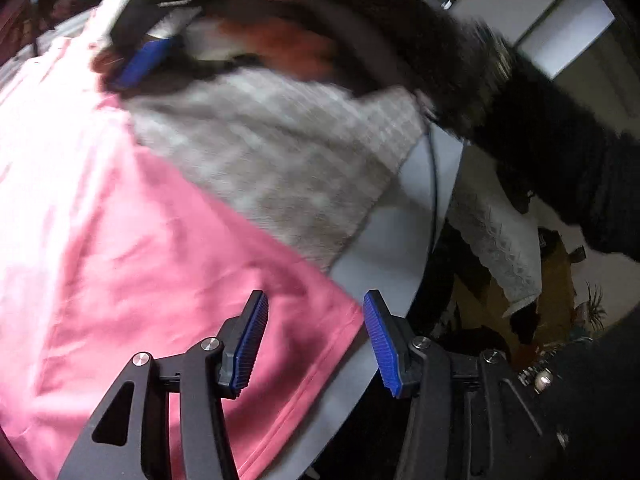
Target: Fold clothes
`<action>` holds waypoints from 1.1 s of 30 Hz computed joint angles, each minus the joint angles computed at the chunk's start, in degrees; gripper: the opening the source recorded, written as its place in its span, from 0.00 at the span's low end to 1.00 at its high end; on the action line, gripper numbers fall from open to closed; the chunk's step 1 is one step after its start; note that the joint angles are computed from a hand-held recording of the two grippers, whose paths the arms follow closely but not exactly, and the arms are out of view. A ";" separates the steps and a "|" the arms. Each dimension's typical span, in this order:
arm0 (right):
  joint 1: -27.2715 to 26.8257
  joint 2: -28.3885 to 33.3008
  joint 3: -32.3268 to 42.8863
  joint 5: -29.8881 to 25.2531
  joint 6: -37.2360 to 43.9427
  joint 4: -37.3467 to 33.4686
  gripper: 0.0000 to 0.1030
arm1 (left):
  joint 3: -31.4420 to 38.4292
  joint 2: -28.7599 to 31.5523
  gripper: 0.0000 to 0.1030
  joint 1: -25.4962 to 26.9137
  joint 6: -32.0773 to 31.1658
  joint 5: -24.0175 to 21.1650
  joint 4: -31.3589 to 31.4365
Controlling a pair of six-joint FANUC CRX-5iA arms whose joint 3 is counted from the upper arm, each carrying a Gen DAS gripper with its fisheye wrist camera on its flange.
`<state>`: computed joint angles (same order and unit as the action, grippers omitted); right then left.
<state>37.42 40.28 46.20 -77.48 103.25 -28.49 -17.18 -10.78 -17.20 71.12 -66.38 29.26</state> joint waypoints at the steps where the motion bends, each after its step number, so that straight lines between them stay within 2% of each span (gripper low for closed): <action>1: -0.90 -1.98 -2.55 1.06 0.87 -1.37 0.21 | 0.12 -0.53 0.46 1.92 0.22 -1.14 0.42; 4: -2.55 -9.86 -14.43 5.84 1.83 -1.12 0.21 | 1.85 -0.93 0.46 7.14 1.68 -3.86 0.40; 7: -4.31 -16.16 -24.08 7.46 2.68 -3.47 0.21 | 9.04 3.54 0.46 10.03 2.21 -6.34 -3.50; 9: -4.34 -19.31 -29.14 8.54 2.74 -4.31 0.21 | 15.24 7.89 0.46 9.71 3.29 -6.93 -7.53; 14: -2.08 -26.40 -40.70 13.41 1.10 -4.02 0.21 | 29.78 21.70 0.46 7.90 2.86 -7.34 -12.08; 18: -1.08 -30.66 -46.52 17.27 -1.32 -2.27 0.21 | 39.46 30.82 0.46 5.26 4.42 -12.68 -17.46; 22: 0.37 -34.27 -50.99 20.58 -3.84 0.00 0.21 | 44.66 34.27 0.46 2.15 4.76 -14.46 -24.02; 24: 1.18 -35.86 -52.90 22.07 -4.19 1.29 0.21 | 45.56 34.73 0.43 1.75 4.41 -14.42 -24.93; 25: 1.49 -36.27 -53.34 22.43 -4.26 1.36 0.21 | 45.89 34.91 0.40 1.72 4.31 -14.47 -25.15; 27: 2.02 -36.59 -53.90 22.99 -3.04 0.95 0.21 | 46.08 34.87 0.24 2.03 3.47 -14.50 -25.23; 29: 2.77 -37.25 -55.01 24.45 -1.36 0.94 0.21 | 45.79 34.59 0.03 2.90 2.55 -14.81 -24.27; 33: 3.25 -37.91 -56.75 25.80 0.07 1.19 0.21 | 43.89 32.82 0.02 4.58 1.02 -13.88 -22.94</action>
<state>40.67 2.38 -10.56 -51.68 103.32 -27.30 26.71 22.04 -12.62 72.14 -80.26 6.32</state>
